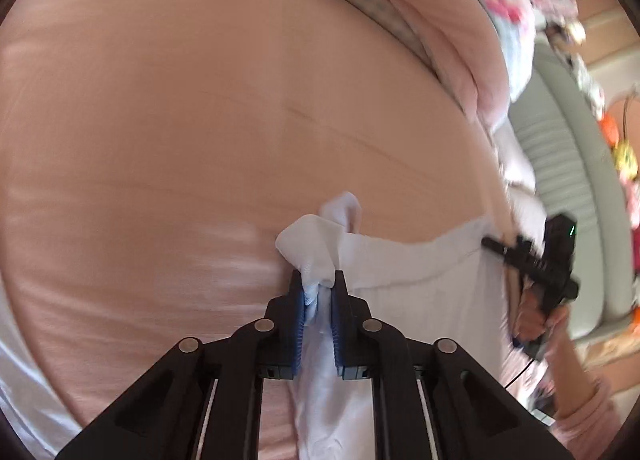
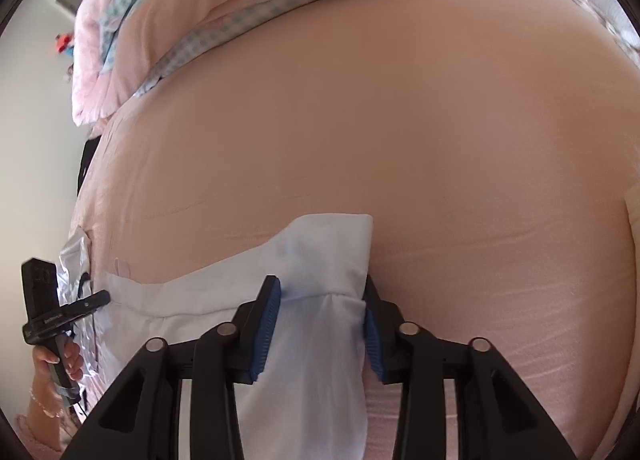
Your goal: Fold clothes
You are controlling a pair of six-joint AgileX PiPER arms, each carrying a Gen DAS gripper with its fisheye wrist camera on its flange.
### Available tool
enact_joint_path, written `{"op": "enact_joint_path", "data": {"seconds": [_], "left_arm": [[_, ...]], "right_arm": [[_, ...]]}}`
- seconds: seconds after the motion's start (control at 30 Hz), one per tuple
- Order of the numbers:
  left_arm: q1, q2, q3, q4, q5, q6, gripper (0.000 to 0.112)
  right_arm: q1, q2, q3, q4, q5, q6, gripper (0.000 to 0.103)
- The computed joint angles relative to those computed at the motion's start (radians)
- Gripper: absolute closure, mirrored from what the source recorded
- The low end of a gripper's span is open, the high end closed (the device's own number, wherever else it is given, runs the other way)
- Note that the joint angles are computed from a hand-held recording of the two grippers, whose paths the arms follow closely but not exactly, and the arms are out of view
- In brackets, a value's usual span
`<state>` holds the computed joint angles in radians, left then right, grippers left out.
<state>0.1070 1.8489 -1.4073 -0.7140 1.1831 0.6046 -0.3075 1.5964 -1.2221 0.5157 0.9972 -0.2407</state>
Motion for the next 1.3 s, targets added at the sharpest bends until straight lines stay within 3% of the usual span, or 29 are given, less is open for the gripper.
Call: {"op": "enact_joint_path", "data": {"seconds": [0.03, 0.13, 0.27, 0.37, 0.43, 0.47, 0.53, 0.57, 0.6, 0.63, 0.7, 0.73, 0.87, 0.9, 0.93, 0.97, 1.0, 1.1, 1.2, 1.27, 1.3], "left_arm": [[-0.005, -0.031, 0.016, -0.021, -0.002, 0.058, 0.104], [0.015, -0.149, 0.077, -0.128, 0.006, 0.279, 0.105], [0.059, -0.137, 0.046, -0.051, -0.039, 0.280, 0.104], [0.066, -0.100, 0.022, 0.068, -0.113, 0.221, 0.103], [0.032, -0.048, 0.044, 0.163, -0.193, 0.151, 0.102], [0.039, -0.035, 0.046, 0.150, -0.199, 0.130, 0.101], [0.080, -0.013, 0.038, 0.061, -0.157, 0.121, 0.086], [0.101, -0.003, 0.027, 0.021, -0.126, 0.105, 0.058], [0.112, 0.003, 0.025, -0.012, -0.105, 0.107, 0.040], [0.107, -0.001, 0.034, -0.014, -0.115, 0.123, 0.040], [0.087, -0.017, 0.056, 0.021, -0.164, 0.145, 0.040], [0.082, -0.021, 0.061, 0.033, -0.175, 0.151, 0.040], [0.062, -0.049, 0.100, 0.045, -0.217, 0.177, 0.040], [0.051, -0.060, 0.102, 0.059, -0.219, 0.176, 0.041], [0.039, -0.073, 0.101, 0.074, -0.217, 0.174, 0.046], [0.023, -0.097, 0.110, 0.117, -0.239, 0.162, 0.088], [0.002, -0.129, 0.131, 0.184, -0.284, 0.141, 0.107], [-0.014, -0.183, 0.142, 0.185, -0.281, 0.223, 0.106], [-0.038, -0.192, 0.135, 0.160, -0.298, 0.272, 0.103], [-0.104, -0.150, 0.129, 0.273, -0.372, 0.168, 0.100], [-0.144, -0.118, 0.121, 0.359, -0.408, 0.081, 0.090]], "right_arm": [[0.009, 0.000, -0.007, 0.004, 0.012, 0.000, 0.093], [0.015, -0.095, 0.027, 0.036, -0.012, -0.051, 0.093], [-0.066, -0.310, 0.088, 0.143, -0.042, -0.208, 0.094], [-0.031, -0.291, 0.102, -0.031, -0.097, -0.118, 0.093], [-0.003, -0.195, 0.071, -0.157, -0.067, -0.032, 0.078], [-0.032, -0.146, 0.075, -0.168, -0.017, -0.037, 0.078], [-0.075, -0.099, 0.088, -0.104, -0.019, -0.089, 0.077], [-0.096, -0.112, 0.091, -0.080, -0.026, -0.090, 0.074], [-0.116, -0.125, 0.092, -0.057, -0.029, -0.087, 0.060], [-0.150, -0.116, 0.089, 0.006, 0.009, -0.119, 0.050], [-0.189, -0.086, 0.077, 0.092, 0.088, -0.158, 0.049], [-0.175, -0.081, 0.084, 0.078, 0.085, -0.158, 0.049], [-0.050, -0.103, 0.126, -0.028, -0.041, -0.125, 0.051], [-0.013, -0.102, 0.118, -0.058, -0.047, -0.110, 0.076], [0.024, -0.099, 0.107, -0.088, -0.051, -0.097, 0.094], [0.044, -0.120, 0.115, -0.111, -0.071, -0.096, 0.095], [0.062, -0.139, 0.121, -0.131, -0.088, -0.099, 0.096], [-0.032, -0.201, 0.132, 0.003, -0.091, -0.227, 0.096], [-0.181, -0.168, 0.136, 0.166, -0.049, -0.357, 0.096], [-0.219, -0.121, 0.123, 0.147, -0.058, -0.340, 0.096], [-0.217, -0.087, 0.107, 0.111, -0.057, -0.305, 0.096]]}}
